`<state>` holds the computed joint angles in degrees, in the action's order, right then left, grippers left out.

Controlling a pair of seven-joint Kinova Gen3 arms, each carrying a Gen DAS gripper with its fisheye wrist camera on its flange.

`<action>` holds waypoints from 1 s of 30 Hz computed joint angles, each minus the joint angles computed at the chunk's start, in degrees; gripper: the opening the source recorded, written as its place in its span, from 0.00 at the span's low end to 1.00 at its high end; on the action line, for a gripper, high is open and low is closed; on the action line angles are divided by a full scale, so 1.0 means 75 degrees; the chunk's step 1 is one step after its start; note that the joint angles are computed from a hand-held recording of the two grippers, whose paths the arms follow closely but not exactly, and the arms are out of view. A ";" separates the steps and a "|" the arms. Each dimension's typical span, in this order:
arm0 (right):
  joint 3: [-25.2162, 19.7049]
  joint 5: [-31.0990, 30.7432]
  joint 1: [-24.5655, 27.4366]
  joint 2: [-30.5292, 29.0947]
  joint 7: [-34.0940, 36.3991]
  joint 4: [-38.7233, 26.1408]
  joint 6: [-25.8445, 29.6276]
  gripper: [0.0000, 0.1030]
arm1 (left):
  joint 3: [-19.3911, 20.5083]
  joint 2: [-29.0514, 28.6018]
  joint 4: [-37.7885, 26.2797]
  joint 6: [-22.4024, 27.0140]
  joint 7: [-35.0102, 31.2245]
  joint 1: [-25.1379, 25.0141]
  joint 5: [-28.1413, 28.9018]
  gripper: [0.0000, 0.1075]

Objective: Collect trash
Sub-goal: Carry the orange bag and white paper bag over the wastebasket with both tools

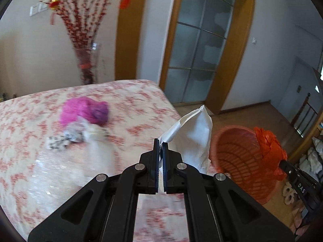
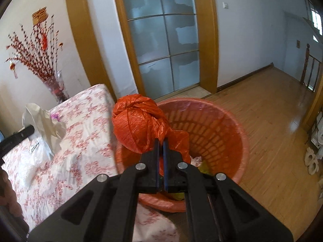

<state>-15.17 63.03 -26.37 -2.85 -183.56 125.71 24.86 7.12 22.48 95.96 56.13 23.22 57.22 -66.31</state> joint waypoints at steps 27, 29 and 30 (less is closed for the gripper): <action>0.0487 0.0748 0.0939 0.0035 -0.0721 0.0308 -0.0598 0.05 | -0.1063 0.1501 -0.2216 -0.1820 -0.2074 0.0489 0.1494 0.02; 0.0545 0.0832 0.0964 0.0076 -0.0807 0.0304 -0.0656 0.05 | -0.1150 0.1591 -0.2343 -0.1924 -0.2241 0.0524 0.1649 0.02; 0.0590 0.0849 0.0989 0.0066 -0.0804 0.0319 -0.0707 0.05 | -0.1180 0.1649 -0.2428 -0.1966 -0.2348 0.0528 0.1740 0.02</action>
<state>-10.75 69.39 -18.95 -2.36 -189.58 128.10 19.56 -1.73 34.85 77.76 41.39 5.61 61.18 -53.26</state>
